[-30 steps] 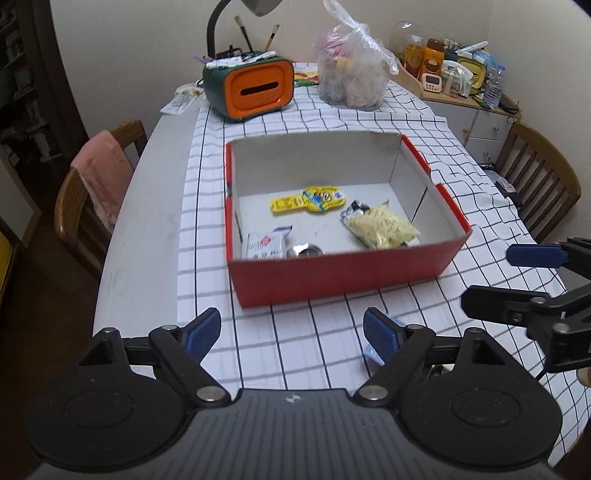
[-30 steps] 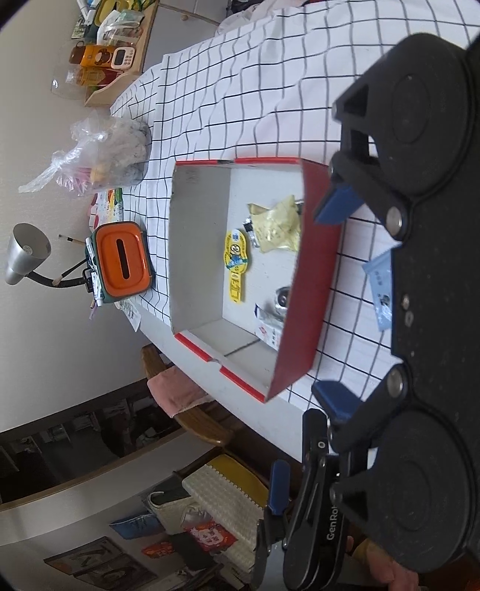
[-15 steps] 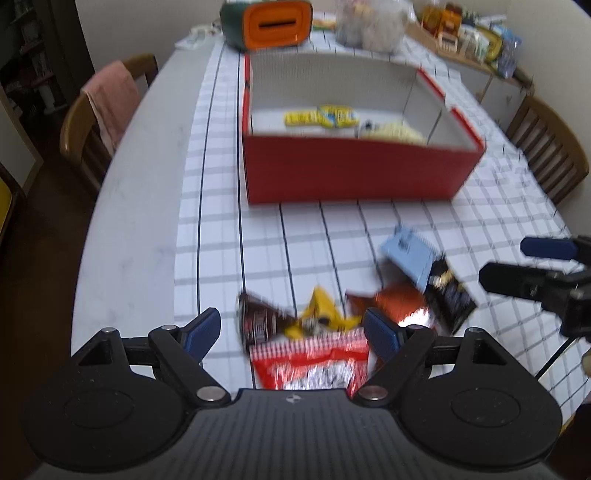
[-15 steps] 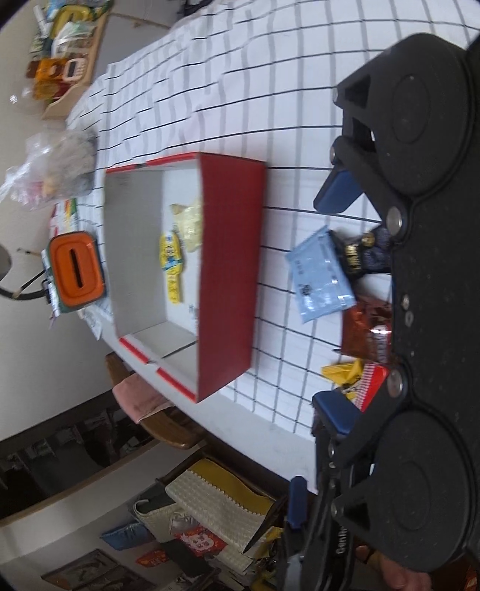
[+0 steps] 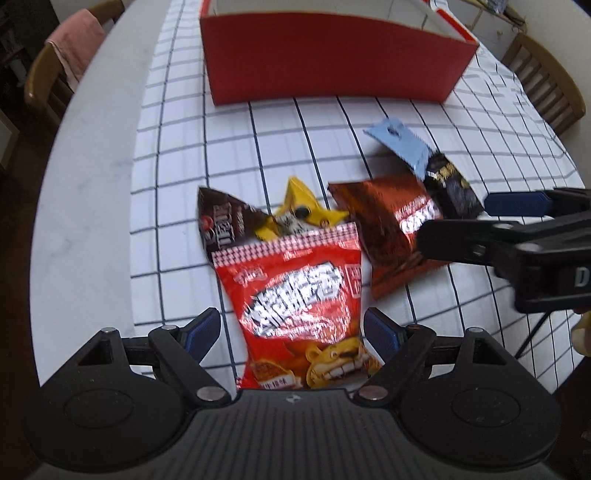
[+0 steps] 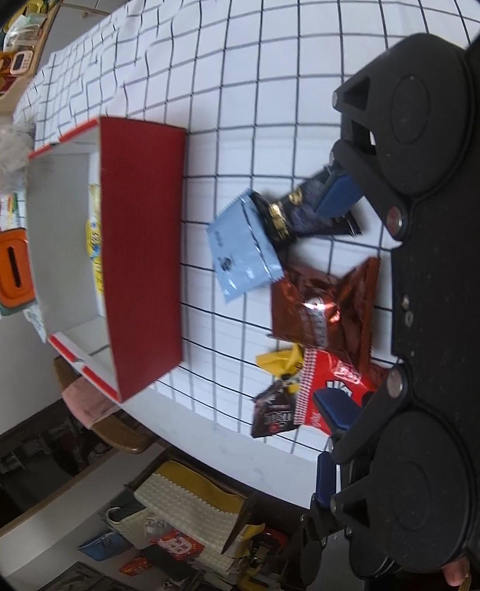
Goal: Organize snacks
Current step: 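Grasp the red chip bag with the left tool while the right tool grasps the brown Oreo bag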
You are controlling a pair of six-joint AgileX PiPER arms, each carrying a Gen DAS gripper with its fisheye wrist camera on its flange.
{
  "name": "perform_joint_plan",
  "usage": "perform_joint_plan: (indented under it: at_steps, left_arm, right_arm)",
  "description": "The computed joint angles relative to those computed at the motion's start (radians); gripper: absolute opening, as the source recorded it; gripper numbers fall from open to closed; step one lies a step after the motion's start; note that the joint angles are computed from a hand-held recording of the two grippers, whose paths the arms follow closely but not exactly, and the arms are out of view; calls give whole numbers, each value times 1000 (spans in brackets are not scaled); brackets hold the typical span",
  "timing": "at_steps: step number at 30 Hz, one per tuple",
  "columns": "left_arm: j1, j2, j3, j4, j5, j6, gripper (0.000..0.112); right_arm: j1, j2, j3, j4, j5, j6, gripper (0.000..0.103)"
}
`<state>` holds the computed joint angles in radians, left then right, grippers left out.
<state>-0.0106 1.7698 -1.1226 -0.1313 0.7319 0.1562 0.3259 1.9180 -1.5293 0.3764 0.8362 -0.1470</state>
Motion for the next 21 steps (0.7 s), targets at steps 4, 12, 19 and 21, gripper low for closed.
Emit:
perform_joint_plan:
  at_steps: [4, 12, 19, 21]
  left_arm:
    - [3, 19, 1, -14, 14, 10, 85]
    - [-9, 46, 6, 6, -8, -11, 85]
    - [8, 61, 10, -39, -18, 30, 83]
    - [18, 62, 9, -58, -14, 43, 76]
  right_arm:
    - [29, 33, -24, -25, 8, 46, 95]
    - [74, 97, -73, -74, 28, 122, 81]
    - [80, 115, -77, -86, 24, 147, 66]
    - [75, 114, -73, -84, 20, 157, 60]
